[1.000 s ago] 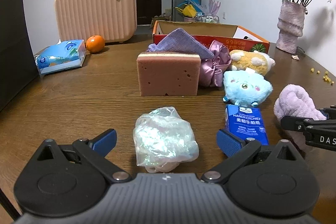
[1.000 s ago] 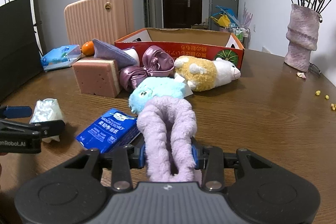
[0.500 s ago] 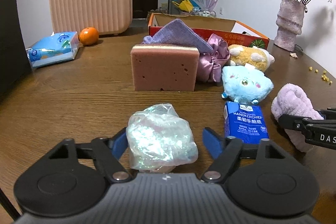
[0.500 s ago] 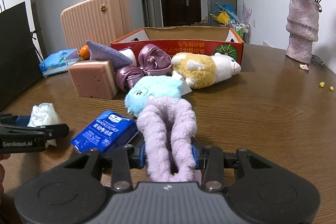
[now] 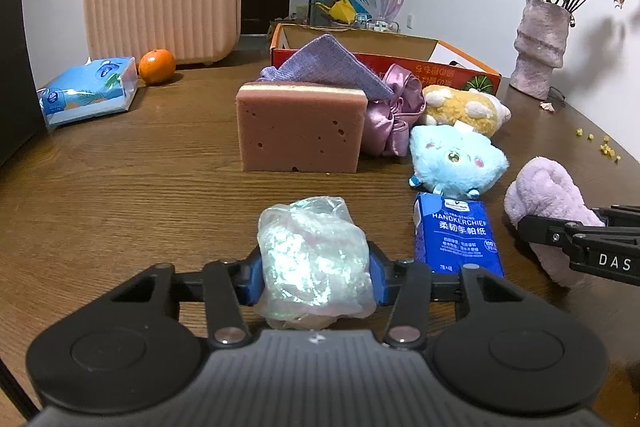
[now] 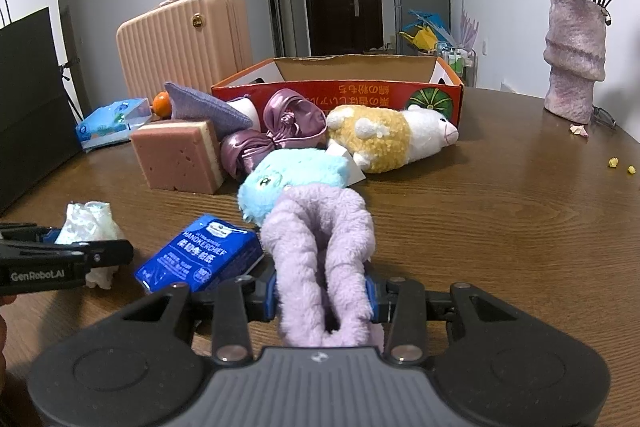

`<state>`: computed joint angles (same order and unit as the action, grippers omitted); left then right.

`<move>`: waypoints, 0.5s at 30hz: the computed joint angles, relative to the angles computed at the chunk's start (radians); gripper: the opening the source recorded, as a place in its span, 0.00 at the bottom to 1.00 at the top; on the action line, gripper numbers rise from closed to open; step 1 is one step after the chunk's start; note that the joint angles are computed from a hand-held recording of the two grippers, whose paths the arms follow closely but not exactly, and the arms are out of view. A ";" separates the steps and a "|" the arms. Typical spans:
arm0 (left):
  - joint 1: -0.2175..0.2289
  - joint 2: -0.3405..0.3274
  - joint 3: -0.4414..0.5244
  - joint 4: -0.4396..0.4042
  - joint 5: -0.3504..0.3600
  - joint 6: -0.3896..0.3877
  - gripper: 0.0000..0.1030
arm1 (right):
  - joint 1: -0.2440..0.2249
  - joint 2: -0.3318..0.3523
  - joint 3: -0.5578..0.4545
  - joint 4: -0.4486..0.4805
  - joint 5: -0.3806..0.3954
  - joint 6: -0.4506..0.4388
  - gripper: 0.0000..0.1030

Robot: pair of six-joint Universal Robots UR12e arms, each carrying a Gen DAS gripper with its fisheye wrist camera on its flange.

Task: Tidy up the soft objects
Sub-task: 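Carry the hair band and plastic bag with both grippers toward the cardboard box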

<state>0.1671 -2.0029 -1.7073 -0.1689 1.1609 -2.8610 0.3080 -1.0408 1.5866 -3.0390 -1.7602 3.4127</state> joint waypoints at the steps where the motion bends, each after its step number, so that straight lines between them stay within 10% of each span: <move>1: 0.000 0.000 -0.001 0.003 0.000 -0.002 0.46 | 0.000 0.001 0.000 -0.002 -0.002 0.000 0.37; 15: 0.005 0.007 -0.022 0.080 -0.023 -0.005 0.43 | 0.009 0.006 0.003 -0.052 -0.031 -0.036 0.37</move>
<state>0.1717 -1.9956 -1.7292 -0.0885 1.1377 -2.8657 0.3170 -1.0349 1.5895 -3.0912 -1.7914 3.3770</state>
